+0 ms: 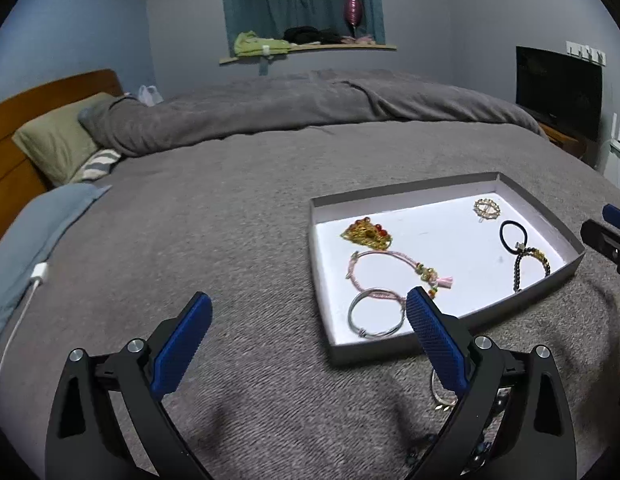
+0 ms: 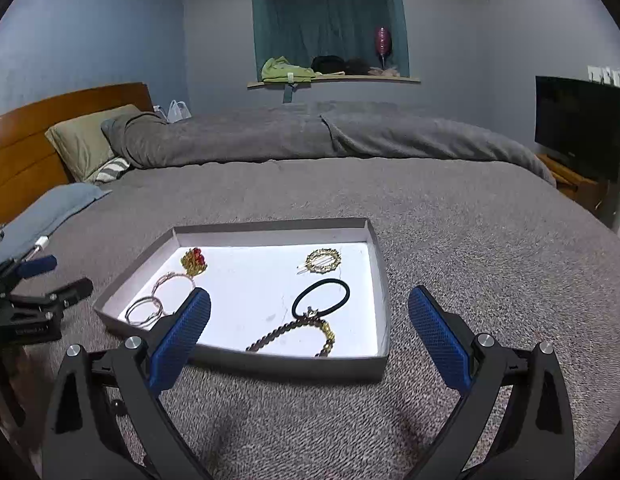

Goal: Organize jewelry
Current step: 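Open both tools to release, then move them back to the remaining bracelets, then grasp the blue faceted bead bracelet with the left tool while the right tool grasps the black bead bracelet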

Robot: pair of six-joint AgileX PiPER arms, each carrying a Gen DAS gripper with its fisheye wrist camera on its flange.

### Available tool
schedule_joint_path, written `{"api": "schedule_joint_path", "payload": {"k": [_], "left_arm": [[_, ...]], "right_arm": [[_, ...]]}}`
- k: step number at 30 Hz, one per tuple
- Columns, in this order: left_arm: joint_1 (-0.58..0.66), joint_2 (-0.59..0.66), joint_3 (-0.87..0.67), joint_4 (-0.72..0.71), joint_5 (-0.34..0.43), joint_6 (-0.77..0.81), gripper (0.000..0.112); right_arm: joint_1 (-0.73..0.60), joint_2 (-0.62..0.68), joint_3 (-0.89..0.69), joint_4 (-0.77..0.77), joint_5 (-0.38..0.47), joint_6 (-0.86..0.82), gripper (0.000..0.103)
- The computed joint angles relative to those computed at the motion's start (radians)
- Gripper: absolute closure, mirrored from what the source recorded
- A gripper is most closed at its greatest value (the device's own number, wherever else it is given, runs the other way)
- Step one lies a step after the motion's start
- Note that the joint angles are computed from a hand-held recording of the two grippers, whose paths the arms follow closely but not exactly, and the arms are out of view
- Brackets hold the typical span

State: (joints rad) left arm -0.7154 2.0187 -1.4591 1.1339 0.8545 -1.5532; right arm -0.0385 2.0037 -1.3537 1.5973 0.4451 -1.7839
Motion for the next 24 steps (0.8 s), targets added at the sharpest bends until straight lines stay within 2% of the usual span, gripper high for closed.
{"api": "schedule_joint_path", "payload": {"k": [9, 14, 21, 24], "left_arm": [[-0.026, -0.067, 0.144, 0.019, -0.035, -0.081, 0.015], [-0.032, -0.118, 0.242, 0.038, -0.119, -0.148, 0.015], [-0.060, -0.094, 0.245, 0.028, -0.124, -0.121, 0.015], [-0.060, -0.094, 0.250, 0.031, -0.129, -0.129, 0.015]], "right_arm": [[0.012, -0.058, 0.122, 0.094, 0.029, -0.158, 0.006], [0.006, -0.089, 0.192, 0.115, 0.059, -0.203, 0.006], [-0.006, -0.129, 0.298, 0.122, 0.102, -0.275, 0.006], [-0.005, -0.133, 0.322, 0.056, 0.121, -0.236, 0.006]]}}
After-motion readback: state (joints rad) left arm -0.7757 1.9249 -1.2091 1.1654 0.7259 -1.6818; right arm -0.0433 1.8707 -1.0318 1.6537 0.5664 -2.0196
